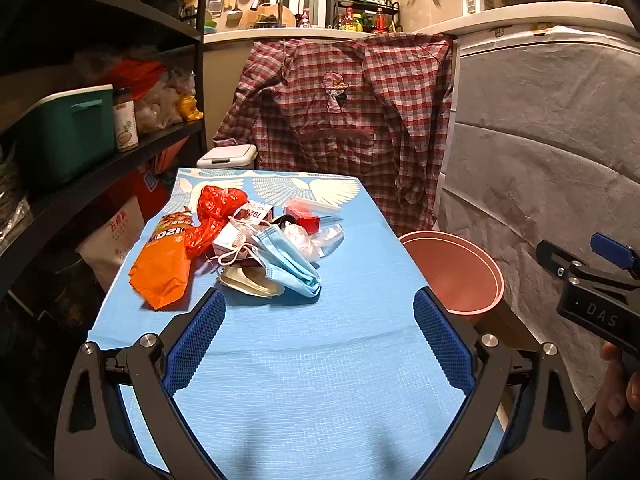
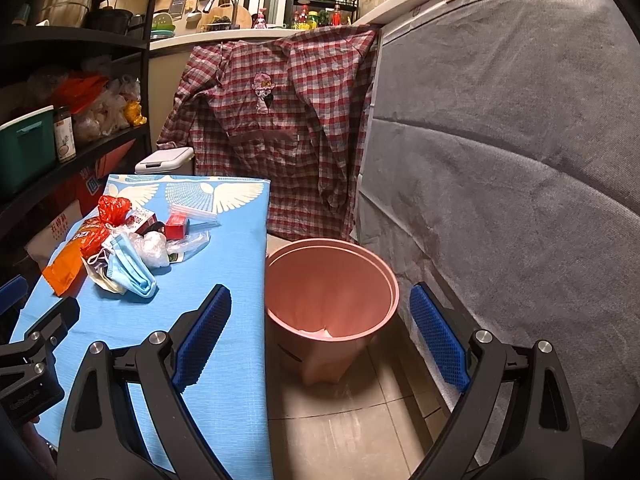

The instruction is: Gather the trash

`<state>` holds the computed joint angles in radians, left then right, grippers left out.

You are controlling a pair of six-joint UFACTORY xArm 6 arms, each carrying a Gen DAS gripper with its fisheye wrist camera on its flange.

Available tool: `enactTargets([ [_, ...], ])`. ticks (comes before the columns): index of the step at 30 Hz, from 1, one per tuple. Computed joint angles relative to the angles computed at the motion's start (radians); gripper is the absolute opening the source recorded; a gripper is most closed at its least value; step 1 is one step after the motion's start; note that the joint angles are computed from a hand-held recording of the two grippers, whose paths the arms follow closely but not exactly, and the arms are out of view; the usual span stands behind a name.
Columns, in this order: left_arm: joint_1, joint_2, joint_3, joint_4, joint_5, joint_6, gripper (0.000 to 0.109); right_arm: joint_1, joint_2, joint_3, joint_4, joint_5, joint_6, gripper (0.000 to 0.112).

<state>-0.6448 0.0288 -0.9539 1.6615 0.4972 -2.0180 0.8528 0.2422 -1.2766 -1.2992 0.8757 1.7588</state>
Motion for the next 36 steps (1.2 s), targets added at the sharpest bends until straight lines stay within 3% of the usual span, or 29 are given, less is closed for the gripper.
enactTargets([
  [8,0.013,-0.004,0.003,0.013,-0.022,-0.008,0.092,0.013,0.018,-0.016,-0.005,0.016,-0.003,0.089],
  [21,0.011,-0.006,0.005,0.024,-0.021,-0.016,0.087,0.023,0.014,-0.014,-0.023,0.036,0.019,0.076],
  [26,0.025,-0.014,0.002,0.035,-0.05,-0.011,0.075,0.024,-0.001,-0.01,-0.048,0.036,0.043,0.069],
  [29,0.056,-0.037,0.008,0.035,-0.108,0.0,0.062,0.023,-0.02,-0.006,-0.058,0.01,0.076,0.063],
  [36,0.142,-0.11,0.003,-0.086,-0.193,0.212,0.03,0.019,-0.033,-0.067,-0.117,-0.059,0.071,0.047],
])
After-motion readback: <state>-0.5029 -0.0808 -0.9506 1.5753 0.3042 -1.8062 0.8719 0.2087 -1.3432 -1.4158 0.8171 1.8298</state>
